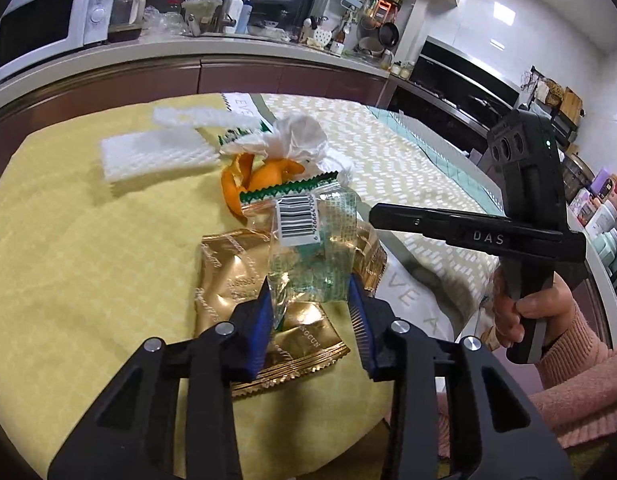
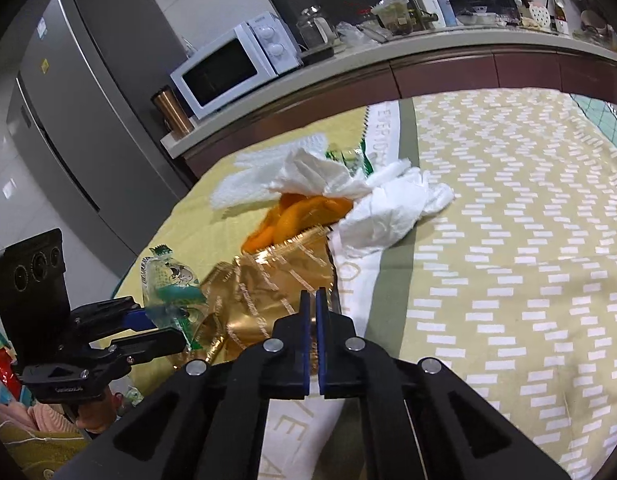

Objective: Collect trash
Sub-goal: 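Lift the snack bag with the left tool while the right tool grasps a gold wrapper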

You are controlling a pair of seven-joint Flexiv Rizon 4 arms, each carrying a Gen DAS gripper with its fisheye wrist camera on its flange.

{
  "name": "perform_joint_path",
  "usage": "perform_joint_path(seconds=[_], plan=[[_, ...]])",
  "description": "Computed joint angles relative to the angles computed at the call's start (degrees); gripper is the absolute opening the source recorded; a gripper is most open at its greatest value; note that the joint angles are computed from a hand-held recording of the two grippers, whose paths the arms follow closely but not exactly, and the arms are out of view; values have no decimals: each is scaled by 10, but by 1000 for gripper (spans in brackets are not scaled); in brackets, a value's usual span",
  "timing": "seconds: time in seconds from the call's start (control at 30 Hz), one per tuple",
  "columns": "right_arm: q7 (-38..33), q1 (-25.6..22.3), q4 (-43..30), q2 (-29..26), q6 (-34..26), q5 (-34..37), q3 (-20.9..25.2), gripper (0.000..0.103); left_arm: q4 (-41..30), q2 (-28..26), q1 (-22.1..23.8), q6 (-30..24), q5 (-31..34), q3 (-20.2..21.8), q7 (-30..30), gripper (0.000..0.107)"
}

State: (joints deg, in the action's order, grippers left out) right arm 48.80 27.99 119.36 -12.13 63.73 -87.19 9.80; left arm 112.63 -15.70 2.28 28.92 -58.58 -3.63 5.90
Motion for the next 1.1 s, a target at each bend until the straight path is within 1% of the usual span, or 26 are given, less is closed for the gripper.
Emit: perform_joint_path(seconds=[0.13, 0.2, 0.23, 0.27, 0.3, 0.33, 0.4, 0.43, 0.5, 0.53, 0.57, 0.6, 0.63, 0.67, 0.77, 1.1], plan=[[1, 0, -5, 4, -3, -11, 1, 2, -7, -1, 8, -5, -12, 3, -1, 36], [-25, 1, -7, 0, -4, 21, 5, 10, -10, -3, 11, 0, -17, 4, -1, 36], [-32, 2, -8, -3, 0, 29, 4, 37, -10, -3, 12, 5, -21, 4, 0, 36], [-39, 7, -10, -6, -7, 41, 5, 61, -11, -3, 14, 8, -24, 5, 1, 36], [-52, 14, -13, -10, -22, 55, 6, 65, -12, -3, 15, 10, -27, 5, 2, 36], [-65, 19, -17, -15, -24, 67, 6, 65, -13, -3, 17, 10, -29, 6, 1, 36], [-74, 22, -24, -25, -11, 74, 0, 64, -17, -6, 21, 13, -32, 6, -1, 36], [-71, 22, -25, -29, 2, 73, -4, 59, -18, -7, 22, 18, -34, 7, -1, 36], [-45, 18, -26, -36, 33, 48, -15, 43, -21, -9, 25, 25, -35, 8, -5, 36], [-41, 17, -26, -37, 38, 44, -17, 25, -21, -10, 27, 30, -36, 9, -7, 36], [-37, 17, -26, -37, 40, 41, -18, 18, -24, -13, 30, 34, -36, 10, -10, 36], [-28, 16, -25, -36, 42, 31, -20, 14, -26, -15, 32, 36, -35, 10, -13, 36], [-23, 16, -25, -34, 42, 25, -20, 7, -30, -19, 34, 41, -35, 10, -15, 36], [-23, 16, -26, -33, 39, 23, -19, 3, -33, -21, 38, 44, -35, 10, -17, 36], [-21, 15, -27, -27, 32, 12, -16, 2, -40, -27, 47, 52, -39, 9, -22, 35], [-65, 24, -59, -15, -9, 3, -8, 2, -56, -34, 71, 68, -64, 7, -17, 35]])
